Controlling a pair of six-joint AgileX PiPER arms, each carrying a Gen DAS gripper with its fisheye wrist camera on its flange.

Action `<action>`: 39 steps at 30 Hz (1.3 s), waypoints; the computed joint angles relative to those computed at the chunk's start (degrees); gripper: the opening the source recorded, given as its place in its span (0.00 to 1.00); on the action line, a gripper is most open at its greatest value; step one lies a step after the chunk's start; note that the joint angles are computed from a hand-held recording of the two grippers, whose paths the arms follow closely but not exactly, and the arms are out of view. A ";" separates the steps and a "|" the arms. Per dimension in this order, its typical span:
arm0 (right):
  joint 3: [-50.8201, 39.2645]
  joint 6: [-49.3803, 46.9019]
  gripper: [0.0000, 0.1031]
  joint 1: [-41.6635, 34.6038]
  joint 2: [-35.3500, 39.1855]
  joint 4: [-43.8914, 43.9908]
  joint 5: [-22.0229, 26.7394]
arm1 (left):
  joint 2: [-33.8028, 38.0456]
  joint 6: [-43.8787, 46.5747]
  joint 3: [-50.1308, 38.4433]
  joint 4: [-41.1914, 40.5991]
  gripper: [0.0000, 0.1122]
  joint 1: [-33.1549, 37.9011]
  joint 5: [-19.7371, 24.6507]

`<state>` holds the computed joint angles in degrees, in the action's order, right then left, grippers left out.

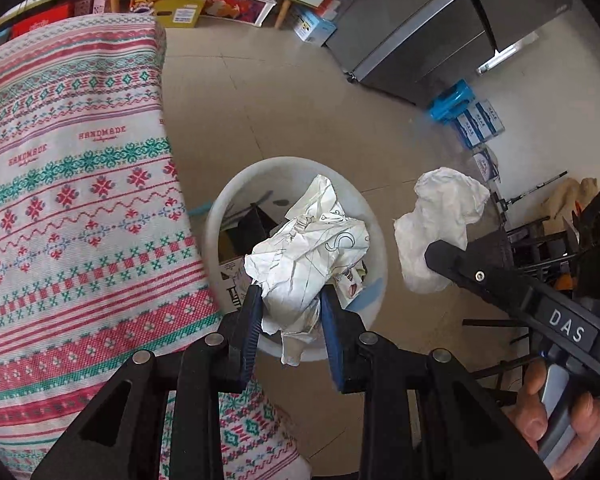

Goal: Collect trash
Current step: 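Carry paper and tissue to the white bin and open both tools, then grasp the yellow bag with the left tool while the right tool grasps the red can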

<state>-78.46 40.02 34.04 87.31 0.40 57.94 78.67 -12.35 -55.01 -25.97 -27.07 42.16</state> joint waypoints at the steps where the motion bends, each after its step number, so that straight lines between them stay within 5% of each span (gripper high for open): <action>1: 0.17 -0.48 0.30 -0.20 0.19 0.57 -0.15 | 1.06 -0.46 -0.41 0.25 0.27 -0.34 -0.58; 11: -0.60 -3.26 0.31 -1.98 2.28 1.92 1.14 | 8.98 -6.25 -3.75 5.02 0.32 -2.78 -4.15; 16: -1.94 -1.96 0.42 -1.60 3.72 0.07 3.79 | 11.55 -8.03 -5.32 6.36 0.40 -2.89 -4.75; 26: -3.10 -1.19 0.44 -0.54 4.16 -0.69 4.41 | 7.45 -1.71 -0.95 1.24 0.40 1.10 -5.04; 32: -0.78 -9.55 0.44 -3.93 5.02 13.40 1.07 | 2.08 -0.47 2.46 0.94 0.40 3.63 -3.61; 37: -6.47 -6.16 0.44 -1.29 12.89 9.16 7.73 | 0.04 1.43 3.28 1.62 0.40 8.12 -0.59; 39: -6.20 -3.15 0.44 -0.55 10.27 6.16 5.65 | -1.72 3.53 4.12 1.20 0.40 11.29 1.41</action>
